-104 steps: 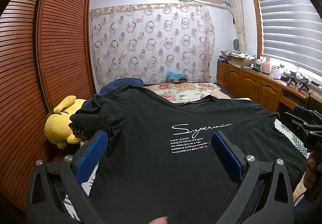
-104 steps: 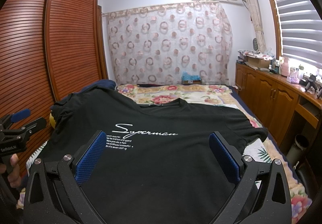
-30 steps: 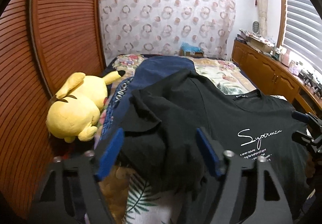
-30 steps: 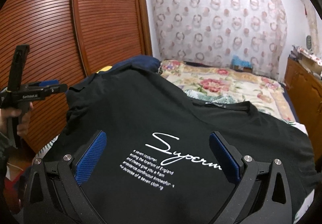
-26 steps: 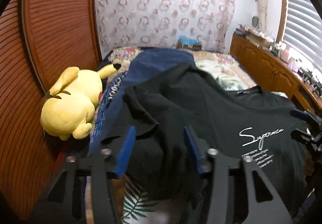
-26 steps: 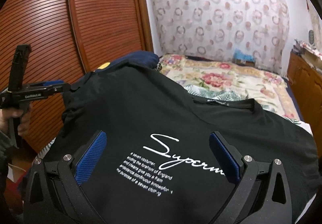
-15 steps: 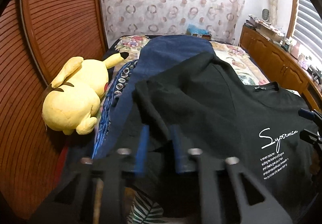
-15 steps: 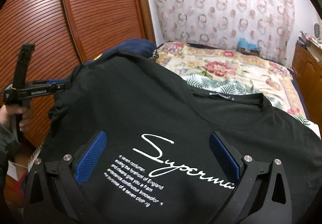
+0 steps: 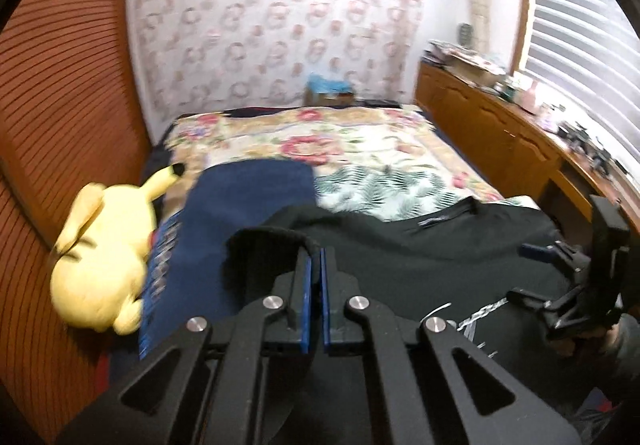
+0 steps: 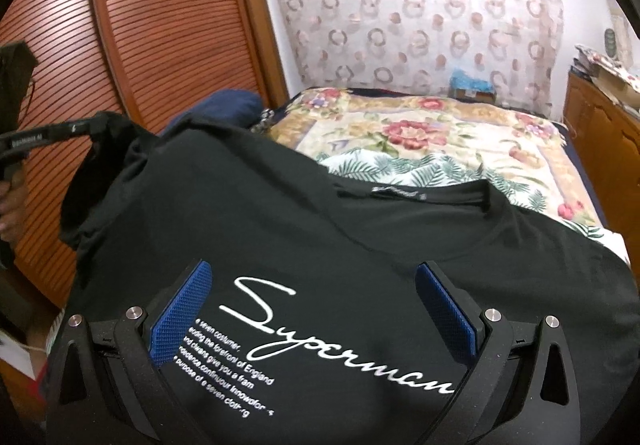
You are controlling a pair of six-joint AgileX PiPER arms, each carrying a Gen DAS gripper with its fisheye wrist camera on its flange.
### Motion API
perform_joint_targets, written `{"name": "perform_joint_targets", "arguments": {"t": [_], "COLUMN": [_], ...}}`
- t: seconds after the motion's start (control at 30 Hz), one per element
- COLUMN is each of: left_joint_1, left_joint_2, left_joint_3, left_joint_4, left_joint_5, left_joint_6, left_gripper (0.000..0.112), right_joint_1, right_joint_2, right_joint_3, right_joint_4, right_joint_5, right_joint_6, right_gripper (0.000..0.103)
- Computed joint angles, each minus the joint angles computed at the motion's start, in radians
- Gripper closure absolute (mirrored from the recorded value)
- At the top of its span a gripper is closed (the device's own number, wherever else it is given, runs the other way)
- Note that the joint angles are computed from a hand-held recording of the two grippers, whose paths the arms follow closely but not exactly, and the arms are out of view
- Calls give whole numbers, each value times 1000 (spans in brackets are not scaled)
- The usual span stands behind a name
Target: Fold small clothes
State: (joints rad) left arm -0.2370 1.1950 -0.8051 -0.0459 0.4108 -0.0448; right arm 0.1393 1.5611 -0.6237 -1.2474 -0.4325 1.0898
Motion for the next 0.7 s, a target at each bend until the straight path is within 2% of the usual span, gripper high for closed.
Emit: {"name": "perform_joint_targets", "arguments": {"t": [0.1,0.23,0.33,0.5,0.7], "left_joint_1": [-63,-105,-122,-114,-98], "left_joint_2": [97,218,283,297,272], "left_joint_3": [-107,-241,-315,-319,-263], "left_joint_4": [28,-60,-58,-26,54], "left_joint_5": [36,76,111,101,74], "left_joint_6": [-22,48,50,37,-10], "left_gripper": [112,112,108,87,74], "right_joint_1": [-11,-27,-46,-64,-56], "right_joint_2": [-14,-27,-29,-17,-4], "right_joint_3": [7,16,17,20,12], "right_joint_4": [9,16,14,14,6], "right_joint_5": [2,4,0,-6,6], "right_joint_6": [-11,-22,-20,-23,-19], "right_gripper": [0,0,0,0,0]}}
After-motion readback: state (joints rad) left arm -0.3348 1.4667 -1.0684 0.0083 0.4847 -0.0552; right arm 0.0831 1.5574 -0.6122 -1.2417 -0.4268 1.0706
